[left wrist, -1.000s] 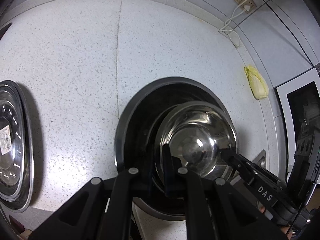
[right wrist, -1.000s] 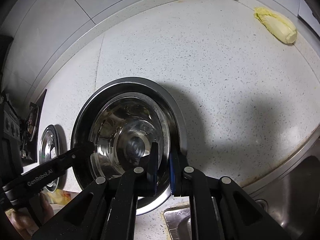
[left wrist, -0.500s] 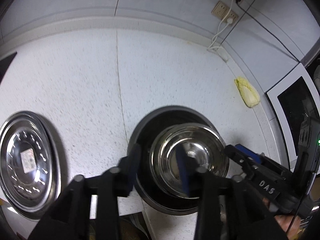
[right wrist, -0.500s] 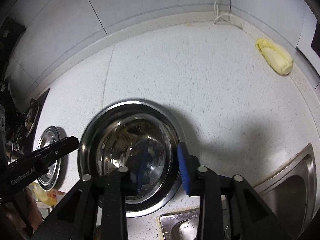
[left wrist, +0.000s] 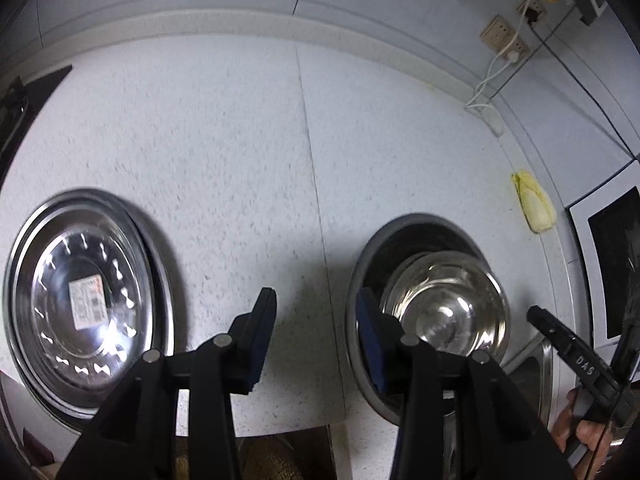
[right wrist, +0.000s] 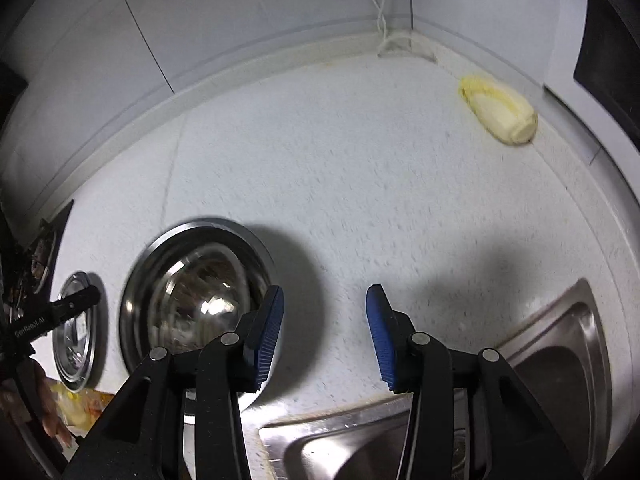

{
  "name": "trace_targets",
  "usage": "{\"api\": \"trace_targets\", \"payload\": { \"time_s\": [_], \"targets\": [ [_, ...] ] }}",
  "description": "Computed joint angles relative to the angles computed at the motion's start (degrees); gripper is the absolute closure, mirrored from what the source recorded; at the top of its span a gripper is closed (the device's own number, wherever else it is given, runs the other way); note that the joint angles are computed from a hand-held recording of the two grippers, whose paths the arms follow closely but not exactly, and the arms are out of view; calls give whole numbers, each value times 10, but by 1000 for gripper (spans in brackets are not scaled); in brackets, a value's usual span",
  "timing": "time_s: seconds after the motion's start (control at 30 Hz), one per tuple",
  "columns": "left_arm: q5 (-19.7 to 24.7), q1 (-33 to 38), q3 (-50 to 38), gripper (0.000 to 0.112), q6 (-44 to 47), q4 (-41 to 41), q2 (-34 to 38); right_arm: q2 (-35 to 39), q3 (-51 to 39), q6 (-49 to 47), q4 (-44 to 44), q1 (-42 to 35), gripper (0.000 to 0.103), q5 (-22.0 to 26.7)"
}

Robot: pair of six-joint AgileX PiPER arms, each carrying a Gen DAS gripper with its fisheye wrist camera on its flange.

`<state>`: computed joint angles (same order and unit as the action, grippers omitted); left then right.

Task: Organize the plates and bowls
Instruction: 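Open both tools and pull them back from the nested bowls, then close the left tool on the rim of the nested bowl stack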

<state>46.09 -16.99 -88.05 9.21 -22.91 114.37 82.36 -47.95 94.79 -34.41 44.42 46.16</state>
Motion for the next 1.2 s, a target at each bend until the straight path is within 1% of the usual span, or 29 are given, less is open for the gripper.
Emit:
{"api": "trace_targets", "payload": {
  "time_s": [0.13, 0.23, 0.5, 0.73, 0.93, 1.03, 1.2],
  "targets": [
    [-3, -8, 2, 73, -1, 2, 11, 15, 19, -8, 20, -13, 65, -43],
    [-3, -11, 4, 73, -3, -1, 15, 23, 27, -12, 27, -18, 65, -66],
    [0, -12, -9, 73, -3, -4, 25, 46, 10, -28, 30, -14, 65, -76],
    [1, -17, -11, 73, -12, -2, 32, 65, -8, -32, 39, -2, 65, -76],
    [-16, -29, 1, 73, -20, 4, 29, 76, -13, -51, 52, -6, 65, -82],
    [-33, -38, 13, 73, -23, 15, 28, 87, -17, -61, 59, -7, 65, -90],
    [-60, -50, 35, 73, -13, 9, 31, 96, -21, -74, 61, -11, 65, -93]
  ]
}}
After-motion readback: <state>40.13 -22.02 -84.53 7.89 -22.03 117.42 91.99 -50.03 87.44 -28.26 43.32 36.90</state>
